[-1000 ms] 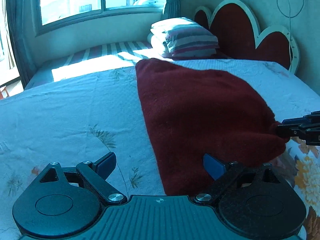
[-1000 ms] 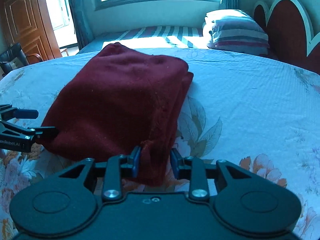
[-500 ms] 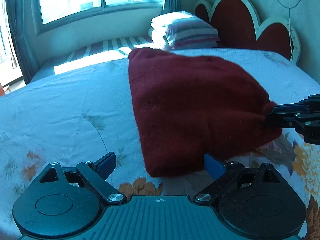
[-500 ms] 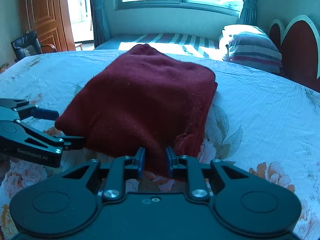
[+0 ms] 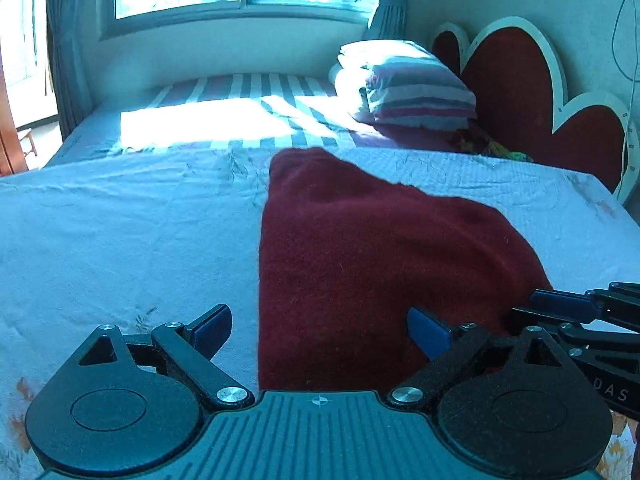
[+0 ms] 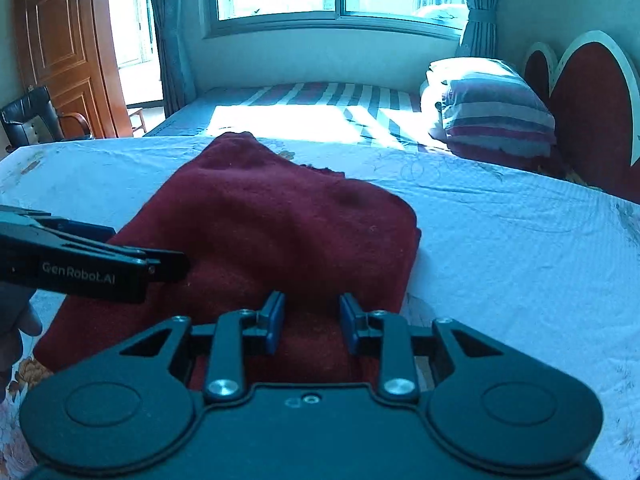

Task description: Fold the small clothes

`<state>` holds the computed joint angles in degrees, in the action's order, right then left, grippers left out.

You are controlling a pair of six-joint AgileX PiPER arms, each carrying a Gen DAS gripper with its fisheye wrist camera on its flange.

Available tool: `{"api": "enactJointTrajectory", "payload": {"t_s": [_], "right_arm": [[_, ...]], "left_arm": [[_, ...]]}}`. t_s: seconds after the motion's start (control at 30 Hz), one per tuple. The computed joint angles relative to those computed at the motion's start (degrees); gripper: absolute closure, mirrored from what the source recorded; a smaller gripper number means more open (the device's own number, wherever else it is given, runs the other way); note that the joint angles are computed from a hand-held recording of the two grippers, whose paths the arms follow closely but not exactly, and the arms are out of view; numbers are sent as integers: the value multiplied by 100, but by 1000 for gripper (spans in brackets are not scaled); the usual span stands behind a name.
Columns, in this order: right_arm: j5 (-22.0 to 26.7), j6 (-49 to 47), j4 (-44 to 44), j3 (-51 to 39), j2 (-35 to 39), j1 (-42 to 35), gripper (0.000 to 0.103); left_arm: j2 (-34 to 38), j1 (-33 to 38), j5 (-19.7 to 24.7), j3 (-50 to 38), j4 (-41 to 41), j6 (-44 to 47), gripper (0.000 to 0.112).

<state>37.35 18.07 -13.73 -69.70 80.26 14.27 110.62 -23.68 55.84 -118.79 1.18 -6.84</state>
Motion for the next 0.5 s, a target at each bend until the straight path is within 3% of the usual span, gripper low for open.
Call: {"api": "enactJointTrajectory", "payload": {"t_s": [0.1, 0.17, 0.3, 0.5], "right_arm": [[-370, 236, -145, 298, -523, 11, 71], [-639, 259, -167, 396, -630, -39, 71], [180, -334, 153, -186, 195, -140, 65], [199, -492, 229, -156, 96, -127, 64]], "left_arm": [[-203, -59, -281, 326, 131, -46, 18], [146, -118, 57, -37, 290, -76, 18], [286, -117, 180, -219, 228, -125, 17], [335, -177, 444, -473, 413, -10, 18]]}}
